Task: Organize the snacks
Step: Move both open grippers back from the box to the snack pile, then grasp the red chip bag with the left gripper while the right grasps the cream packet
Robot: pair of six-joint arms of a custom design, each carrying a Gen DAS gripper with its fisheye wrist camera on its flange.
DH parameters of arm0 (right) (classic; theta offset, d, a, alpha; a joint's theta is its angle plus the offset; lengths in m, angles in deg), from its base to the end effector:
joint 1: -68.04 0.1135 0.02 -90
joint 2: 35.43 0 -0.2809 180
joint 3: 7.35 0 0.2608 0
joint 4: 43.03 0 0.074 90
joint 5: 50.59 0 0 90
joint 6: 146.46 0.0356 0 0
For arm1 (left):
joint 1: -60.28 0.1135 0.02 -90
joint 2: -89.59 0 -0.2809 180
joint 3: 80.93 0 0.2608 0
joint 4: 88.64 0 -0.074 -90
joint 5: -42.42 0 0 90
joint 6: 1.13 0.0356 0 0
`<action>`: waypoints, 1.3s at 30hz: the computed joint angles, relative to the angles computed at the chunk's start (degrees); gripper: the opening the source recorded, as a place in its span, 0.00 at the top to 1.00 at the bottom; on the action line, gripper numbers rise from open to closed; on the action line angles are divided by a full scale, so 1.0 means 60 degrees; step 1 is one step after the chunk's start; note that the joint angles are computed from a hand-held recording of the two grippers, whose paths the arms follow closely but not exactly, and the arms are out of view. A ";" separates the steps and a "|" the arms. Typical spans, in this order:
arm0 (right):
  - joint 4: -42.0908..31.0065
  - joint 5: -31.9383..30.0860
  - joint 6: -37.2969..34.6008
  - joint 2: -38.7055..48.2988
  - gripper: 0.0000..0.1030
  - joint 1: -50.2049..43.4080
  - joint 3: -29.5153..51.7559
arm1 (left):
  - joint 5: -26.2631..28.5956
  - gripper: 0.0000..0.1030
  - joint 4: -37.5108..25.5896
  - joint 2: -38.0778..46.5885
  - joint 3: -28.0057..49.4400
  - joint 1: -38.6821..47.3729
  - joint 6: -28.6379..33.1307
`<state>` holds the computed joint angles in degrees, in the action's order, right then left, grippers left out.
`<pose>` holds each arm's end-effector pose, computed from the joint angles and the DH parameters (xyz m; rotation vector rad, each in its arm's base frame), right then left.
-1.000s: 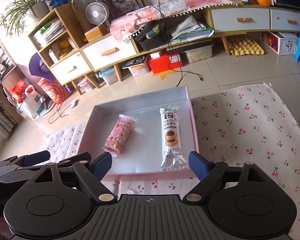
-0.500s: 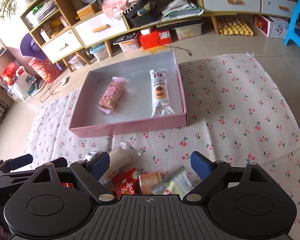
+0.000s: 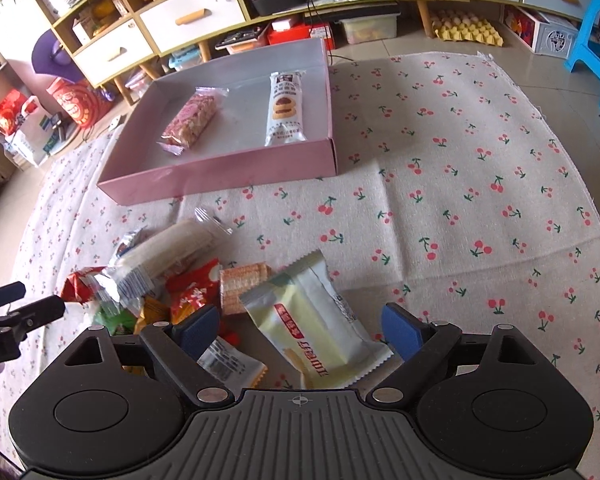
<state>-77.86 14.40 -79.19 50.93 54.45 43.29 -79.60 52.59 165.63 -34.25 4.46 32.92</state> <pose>0.2458 -0.0439 0.1414 -0.3124 2.6403 0.4180 0.1383 -0.1700 0.1615 -0.1399 2.4725 0.0024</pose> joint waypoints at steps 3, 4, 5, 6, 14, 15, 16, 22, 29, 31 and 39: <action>0.0170 0.0095 -0.0295 0.0176 0.13 -0.0166 -0.0091 | 0.0047 0.01 0.0758 -0.0149 -0.0454 -0.0084 0.0808; 0.0196 0.0105 -0.0424 0.0205 0.13 -0.0206 -0.0128 | -0.0016 0.01 0.0981 -0.0096 -0.0551 -0.0157 0.1094; 0.0241 0.0122 -0.0625 0.0233 0.13 -0.0235 -0.0190 | -0.0101 0.02 0.1207 -0.0030 -0.0664 -0.0251 0.1408; 0.0287 0.0147 -0.0815 0.0266 0.13 -0.0257 -0.0237 | -0.0231 0.03 0.1485 0.0124 -0.0747 -0.0338 0.1832; 0.1051 0.0804 -0.2169 0.0353 0.13 -0.0129 -0.0855 | -0.0378 0.19 0.2545 0.0801 -0.1007 -0.0279 0.3212; 0.1153 0.0863 -0.2226 0.0394 0.13 -0.0118 -0.0908 | -0.0283 0.20 0.2653 0.0777 -0.1041 -0.0175 0.3279; 0.1247 0.0904 -0.2260 0.0448 0.13 -0.0110 -0.0946 | -0.0190 0.22 0.2779 0.0729 -0.1102 -0.0087 0.3341; 0.1961 0.0977 -0.2320 0.0560 0.13 -0.0004 -0.1197 | 0.0098 0.35 0.3246 0.0768 -0.1194 0.0101 0.3440; 0.2536 0.0585 -0.2597 0.0755 0.13 -0.0015 -0.1304 | 0.0146 0.49 0.3400 0.0809 -0.1198 0.0086 0.3344; 0.2649 0.0511 -0.2589 0.0777 0.13 -0.0025 -0.1334 | 0.0087 0.52 0.3376 0.0887 -0.1121 0.0051 0.3284; 0.2839 0.0325 -0.2614 0.0696 0.23 -0.0013 -0.1445 | 0.0121 0.62 0.2901 0.0780 -0.0904 0.0120 0.2873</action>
<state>-60.83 16.35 -94.87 55.11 54.37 34.62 -78.87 69.99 170.31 -39.67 5.18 50.16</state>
